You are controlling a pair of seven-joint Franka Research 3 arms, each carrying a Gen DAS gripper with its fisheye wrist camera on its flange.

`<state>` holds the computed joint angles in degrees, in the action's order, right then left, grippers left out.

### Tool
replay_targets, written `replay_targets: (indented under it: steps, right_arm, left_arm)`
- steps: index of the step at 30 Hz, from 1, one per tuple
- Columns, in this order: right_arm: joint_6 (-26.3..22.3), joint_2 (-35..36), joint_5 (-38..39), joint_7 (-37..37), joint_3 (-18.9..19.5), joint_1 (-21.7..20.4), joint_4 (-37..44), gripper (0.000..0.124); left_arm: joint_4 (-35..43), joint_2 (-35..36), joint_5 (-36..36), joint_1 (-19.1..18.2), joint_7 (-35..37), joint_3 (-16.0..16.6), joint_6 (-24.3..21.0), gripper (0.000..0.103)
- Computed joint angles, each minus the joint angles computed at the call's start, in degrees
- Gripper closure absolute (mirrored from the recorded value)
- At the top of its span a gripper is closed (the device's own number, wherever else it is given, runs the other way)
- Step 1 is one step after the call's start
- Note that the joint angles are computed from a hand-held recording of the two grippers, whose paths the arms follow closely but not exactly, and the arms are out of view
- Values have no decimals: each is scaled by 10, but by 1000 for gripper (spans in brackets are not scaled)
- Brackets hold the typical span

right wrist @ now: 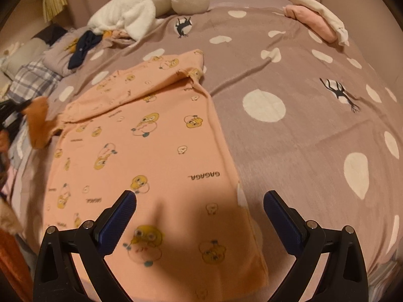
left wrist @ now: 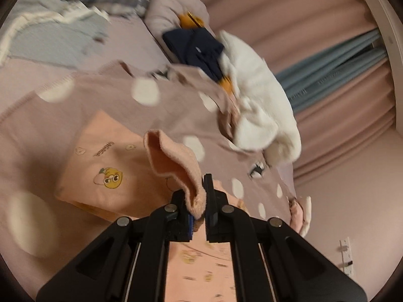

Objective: Fold small clothes
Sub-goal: 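Fold the held sleeve across the garment body with the left gripper, then release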

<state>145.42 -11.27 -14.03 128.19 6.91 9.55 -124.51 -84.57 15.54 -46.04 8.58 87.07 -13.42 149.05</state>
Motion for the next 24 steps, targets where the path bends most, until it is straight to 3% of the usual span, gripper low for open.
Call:
replay_targets:
  steps: [2, 7, 11, 16, 19, 24]
  right_arm:
    - [-1, -12, -4, -4, 0, -1, -9, 23]
    - [6, -41, -12, 1, -1, -18, -34, 23]
    - [33, -62, 41, -33, -16, -18, -69, 23]
    - [53, -65, 47, -40, -11, -39, -81, 23]
    - [73, -64, 90, -69, -22, -34, -90, 23]
    - [65, -69, 87, -81, -15, -48, -98, 23]
  left_arm:
    - [21, 15, -3, -14, 13, -15, 5, 99]
    - [93, 65, 80, -63, -26, -32, -3, 99]
    - [135, 100, 146, -99, -63, -36, -16, 99]
    - [189, 142, 182, -116, -89, -57, -26, 99]
    - [233, 169, 215, -136, -108, -58, -49, 99]
    - [336, 233, 281, -180, -128, -53, -93, 99]
